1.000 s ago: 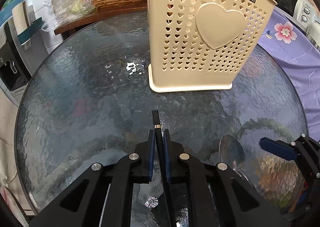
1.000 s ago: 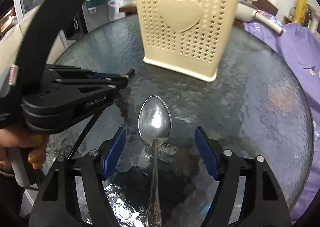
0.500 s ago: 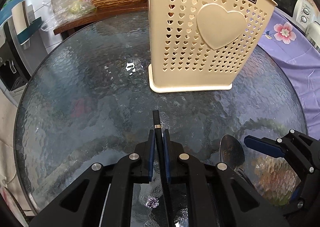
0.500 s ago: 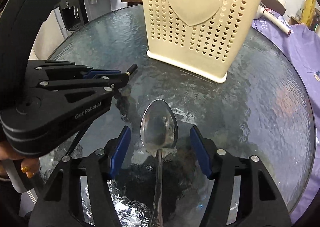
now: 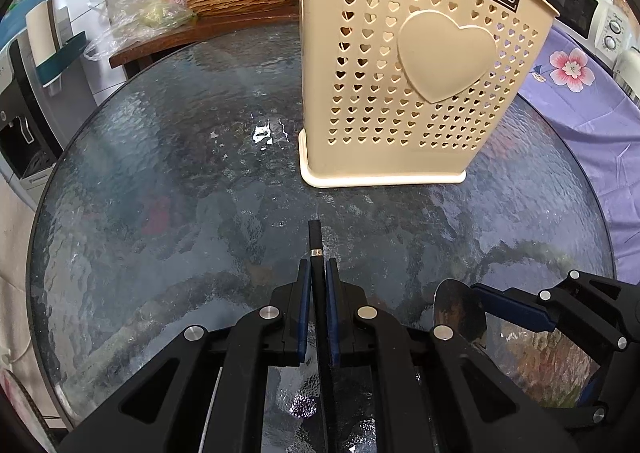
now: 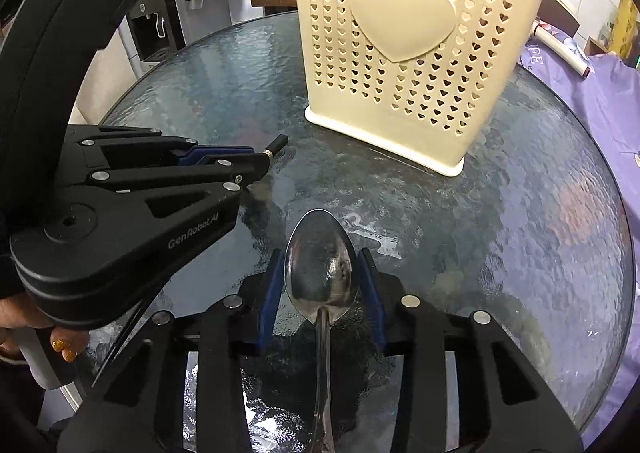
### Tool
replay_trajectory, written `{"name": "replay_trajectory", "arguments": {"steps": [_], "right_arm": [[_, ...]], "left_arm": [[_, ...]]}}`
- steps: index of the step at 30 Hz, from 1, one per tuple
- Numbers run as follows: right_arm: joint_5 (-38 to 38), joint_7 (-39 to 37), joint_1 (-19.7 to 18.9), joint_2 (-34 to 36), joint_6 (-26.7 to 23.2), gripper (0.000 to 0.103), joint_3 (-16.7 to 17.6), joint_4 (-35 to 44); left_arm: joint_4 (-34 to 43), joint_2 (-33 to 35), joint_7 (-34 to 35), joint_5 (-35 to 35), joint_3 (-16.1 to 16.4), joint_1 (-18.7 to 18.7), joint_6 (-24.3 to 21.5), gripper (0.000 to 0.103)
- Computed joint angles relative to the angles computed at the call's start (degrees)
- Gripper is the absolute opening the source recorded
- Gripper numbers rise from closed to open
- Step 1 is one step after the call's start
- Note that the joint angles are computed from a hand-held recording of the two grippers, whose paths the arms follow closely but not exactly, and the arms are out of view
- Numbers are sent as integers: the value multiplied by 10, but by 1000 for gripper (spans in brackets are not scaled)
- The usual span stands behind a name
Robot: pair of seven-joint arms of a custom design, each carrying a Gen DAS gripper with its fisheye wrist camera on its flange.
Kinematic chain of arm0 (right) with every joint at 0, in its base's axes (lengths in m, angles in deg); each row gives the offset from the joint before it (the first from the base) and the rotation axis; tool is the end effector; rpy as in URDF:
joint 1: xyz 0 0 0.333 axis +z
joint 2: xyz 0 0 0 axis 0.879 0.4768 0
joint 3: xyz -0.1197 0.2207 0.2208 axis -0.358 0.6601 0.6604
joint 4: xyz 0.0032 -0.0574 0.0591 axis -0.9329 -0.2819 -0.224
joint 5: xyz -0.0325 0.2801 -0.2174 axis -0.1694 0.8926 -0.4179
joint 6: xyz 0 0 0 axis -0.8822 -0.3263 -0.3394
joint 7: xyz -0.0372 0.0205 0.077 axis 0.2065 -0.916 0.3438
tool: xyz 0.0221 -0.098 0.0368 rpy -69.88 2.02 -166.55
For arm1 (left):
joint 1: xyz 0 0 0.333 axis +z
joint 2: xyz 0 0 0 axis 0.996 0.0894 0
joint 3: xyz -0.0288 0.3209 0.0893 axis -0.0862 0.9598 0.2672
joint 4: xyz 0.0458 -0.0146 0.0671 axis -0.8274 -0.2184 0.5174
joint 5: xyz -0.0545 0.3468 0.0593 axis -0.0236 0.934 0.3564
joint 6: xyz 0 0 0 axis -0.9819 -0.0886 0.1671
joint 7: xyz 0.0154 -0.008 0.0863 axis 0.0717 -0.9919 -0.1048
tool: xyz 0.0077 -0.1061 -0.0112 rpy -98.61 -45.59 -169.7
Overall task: Organize utensils
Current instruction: 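Lift the black chopstick and spoon and carry them over the holder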
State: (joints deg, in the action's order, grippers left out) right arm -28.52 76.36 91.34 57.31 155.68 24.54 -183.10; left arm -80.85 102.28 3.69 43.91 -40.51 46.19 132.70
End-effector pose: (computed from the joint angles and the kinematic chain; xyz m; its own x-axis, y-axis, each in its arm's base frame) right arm 0.4645 0.3638 0.4694 0.1270 -0.9918 -0.0167 -0.8116 -0.0942 -0.5766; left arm 0.4962 -0.5055 0.4780 -0.4597 -0.8861 0.0592 -0.7434 0.3475 -0.5714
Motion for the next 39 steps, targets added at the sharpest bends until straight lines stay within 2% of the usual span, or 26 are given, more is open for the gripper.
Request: {"name": "replay_trajectory", "arguments": {"steps": [5, 16, 22, 28, 39], "right_arm": [[-5, 23, -8, -21, 41, 38, -4, -31], [-109, 143, -37, -81, 123, 38, -3, -88], [-128, 172, -59, -113, 143, 38, 9, -109], [-121, 165, -73, -135, 162, 38, 21, -122], [-95, 139, -82, -156, 147, 38, 43, -115]], "left_arm": [[-2, -1, 3, -6, -1, 3, 7, 7], [-49, -39, -8, -12, 0, 7, 88, 7], [-72, -65, -22, -1, 5, 4, 122, 7], [-102, -98, -29, 9, 0, 9, 164, 7], [-137, -139, -27, 15, -10, 16, 212, 7]]}}
